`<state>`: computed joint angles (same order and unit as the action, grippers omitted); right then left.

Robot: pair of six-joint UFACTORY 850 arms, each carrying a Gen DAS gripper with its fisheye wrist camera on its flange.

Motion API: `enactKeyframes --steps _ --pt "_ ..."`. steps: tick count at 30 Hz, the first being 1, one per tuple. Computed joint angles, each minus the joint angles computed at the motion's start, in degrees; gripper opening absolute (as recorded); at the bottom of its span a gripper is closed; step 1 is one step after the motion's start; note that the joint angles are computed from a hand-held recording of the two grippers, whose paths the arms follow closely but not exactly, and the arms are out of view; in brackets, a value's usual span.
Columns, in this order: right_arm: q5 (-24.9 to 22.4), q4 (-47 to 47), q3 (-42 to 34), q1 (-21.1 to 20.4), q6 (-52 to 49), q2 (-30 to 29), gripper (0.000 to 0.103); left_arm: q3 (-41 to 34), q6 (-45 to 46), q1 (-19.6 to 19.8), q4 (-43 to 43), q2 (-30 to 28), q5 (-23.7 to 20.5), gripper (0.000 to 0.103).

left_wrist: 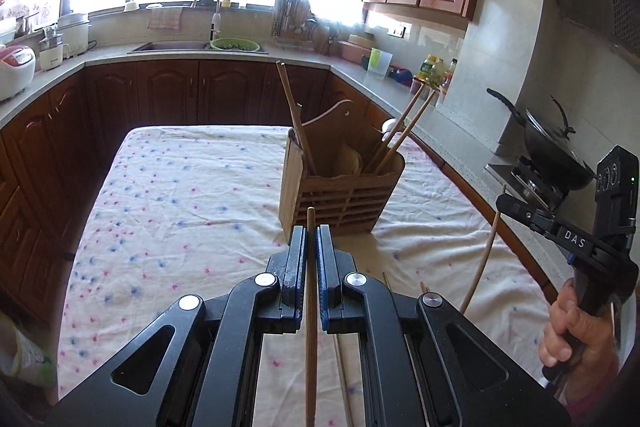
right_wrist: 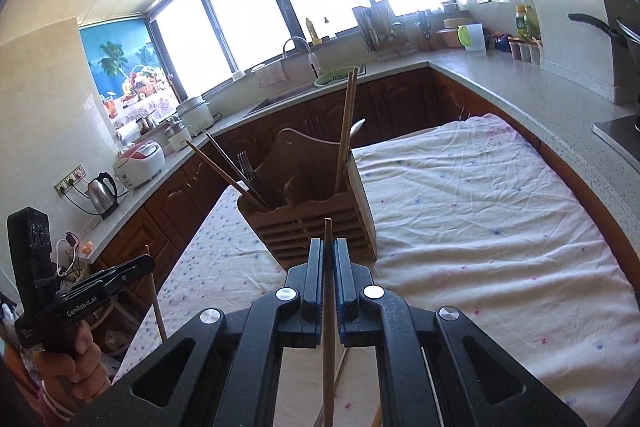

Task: Organize utensils
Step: 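Lift both wooden chopsticks and lower them into the wooden holder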

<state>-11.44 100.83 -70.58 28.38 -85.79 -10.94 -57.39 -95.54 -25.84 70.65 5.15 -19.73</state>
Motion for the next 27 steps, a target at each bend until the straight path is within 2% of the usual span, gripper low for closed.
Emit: enactKeyframes --steps 14,27 --pt "-1.01 18.67 1.47 -0.04 -19.14 3.41 0.005 0.56 -8.02 -2.01 9.07 3.54 -4.66 0.004" --pt "-1.74 22.03 -0.39 -0.35 -23.24 2.67 0.005 -1.09 -10.48 -1.96 11.89 2.77 -5.59 0.004"
